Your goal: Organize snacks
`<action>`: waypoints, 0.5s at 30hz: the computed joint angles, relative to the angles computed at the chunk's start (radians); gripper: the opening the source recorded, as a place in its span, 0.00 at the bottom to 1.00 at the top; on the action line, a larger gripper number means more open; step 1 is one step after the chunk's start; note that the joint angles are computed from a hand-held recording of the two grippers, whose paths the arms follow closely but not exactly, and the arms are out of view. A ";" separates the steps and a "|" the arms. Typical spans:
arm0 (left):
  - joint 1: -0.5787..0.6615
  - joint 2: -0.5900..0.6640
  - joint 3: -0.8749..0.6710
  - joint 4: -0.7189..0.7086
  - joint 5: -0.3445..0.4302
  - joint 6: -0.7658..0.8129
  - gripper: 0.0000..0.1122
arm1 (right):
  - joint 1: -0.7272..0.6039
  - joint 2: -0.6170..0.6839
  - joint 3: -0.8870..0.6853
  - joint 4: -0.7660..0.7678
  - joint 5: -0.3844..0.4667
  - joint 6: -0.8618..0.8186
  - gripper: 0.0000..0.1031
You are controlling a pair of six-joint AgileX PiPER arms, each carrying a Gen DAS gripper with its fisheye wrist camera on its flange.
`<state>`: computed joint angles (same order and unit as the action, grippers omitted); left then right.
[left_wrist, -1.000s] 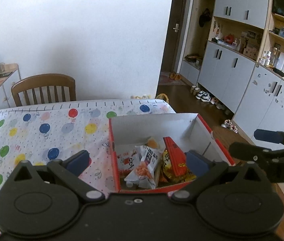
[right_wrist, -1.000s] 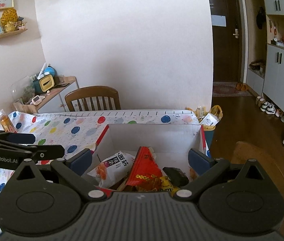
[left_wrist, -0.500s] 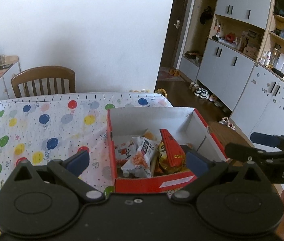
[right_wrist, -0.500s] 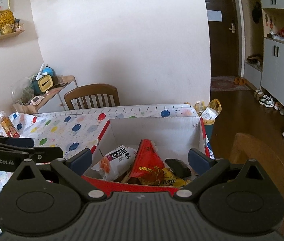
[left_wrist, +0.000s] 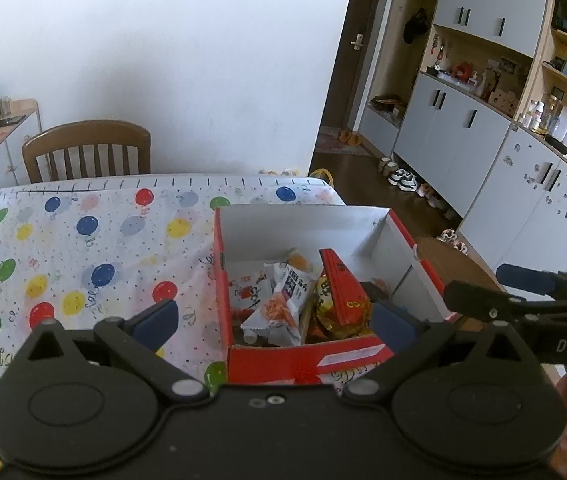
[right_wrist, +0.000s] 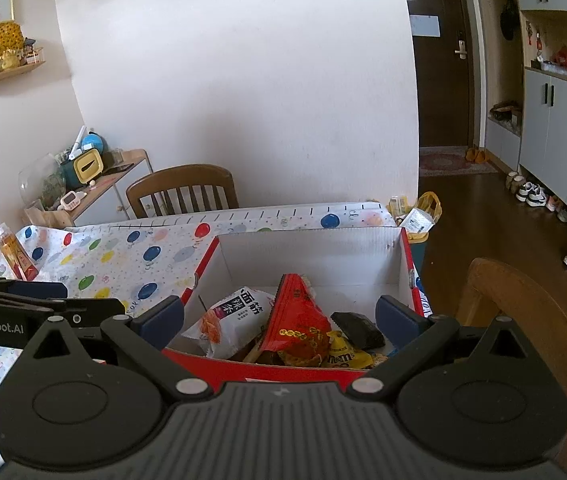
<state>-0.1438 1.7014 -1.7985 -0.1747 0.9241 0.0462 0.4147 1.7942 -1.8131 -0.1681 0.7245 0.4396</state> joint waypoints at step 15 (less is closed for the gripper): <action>0.007 0.010 -0.007 -0.004 0.007 -0.009 0.91 | 0.010 0.015 -0.012 -0.014 0.013 0.024 1.00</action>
